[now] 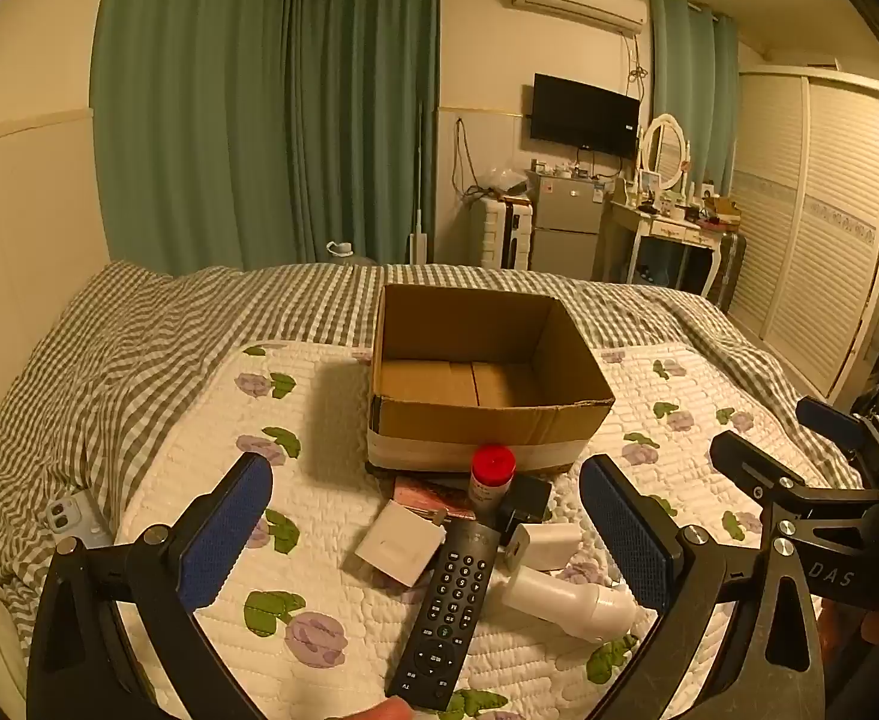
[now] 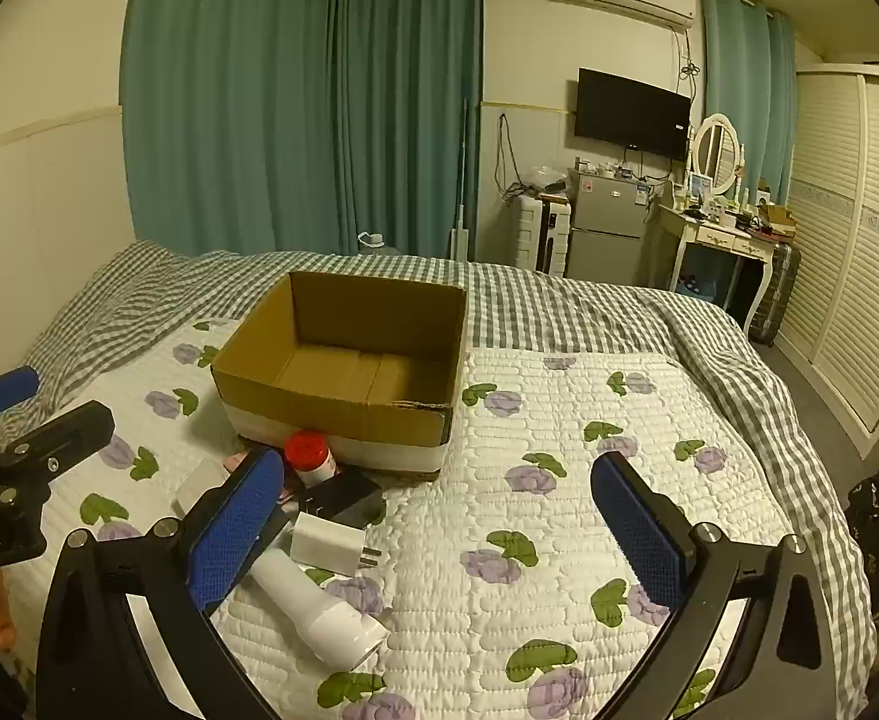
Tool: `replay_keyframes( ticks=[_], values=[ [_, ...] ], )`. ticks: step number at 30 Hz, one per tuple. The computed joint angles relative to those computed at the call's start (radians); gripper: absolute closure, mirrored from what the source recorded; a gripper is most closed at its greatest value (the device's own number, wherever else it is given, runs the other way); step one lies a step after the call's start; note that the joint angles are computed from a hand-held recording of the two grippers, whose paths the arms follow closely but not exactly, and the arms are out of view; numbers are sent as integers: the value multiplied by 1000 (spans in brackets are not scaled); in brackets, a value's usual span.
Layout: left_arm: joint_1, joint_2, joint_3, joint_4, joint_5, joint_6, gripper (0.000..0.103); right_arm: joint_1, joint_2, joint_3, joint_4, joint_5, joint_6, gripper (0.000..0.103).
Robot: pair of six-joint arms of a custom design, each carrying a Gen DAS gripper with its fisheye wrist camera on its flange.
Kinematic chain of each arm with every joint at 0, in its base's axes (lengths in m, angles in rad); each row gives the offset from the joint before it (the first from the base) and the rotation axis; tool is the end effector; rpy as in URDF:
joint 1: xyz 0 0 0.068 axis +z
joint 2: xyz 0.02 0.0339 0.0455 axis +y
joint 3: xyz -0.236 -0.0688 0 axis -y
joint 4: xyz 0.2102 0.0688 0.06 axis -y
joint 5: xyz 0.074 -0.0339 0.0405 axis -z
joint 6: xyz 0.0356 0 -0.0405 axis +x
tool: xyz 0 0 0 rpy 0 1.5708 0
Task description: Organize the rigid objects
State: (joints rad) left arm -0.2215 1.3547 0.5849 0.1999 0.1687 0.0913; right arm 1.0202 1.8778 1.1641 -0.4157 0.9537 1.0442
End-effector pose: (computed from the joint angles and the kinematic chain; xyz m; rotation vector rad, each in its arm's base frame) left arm 0.2464 -0.0616 0.1819 0.4311 2.0987 -0.2567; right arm 0.1974 0.2660 0.1607 0.2700 2.1080 -0.1528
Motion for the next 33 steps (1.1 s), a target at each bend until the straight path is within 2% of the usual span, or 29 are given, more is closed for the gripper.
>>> replay_keyframes(
  ticks=[33],
  values=[
    [4, -4, 3, -5, 7, 0, 0, 8, 14, -2, 49, -10, -41, 0]
  ],
)
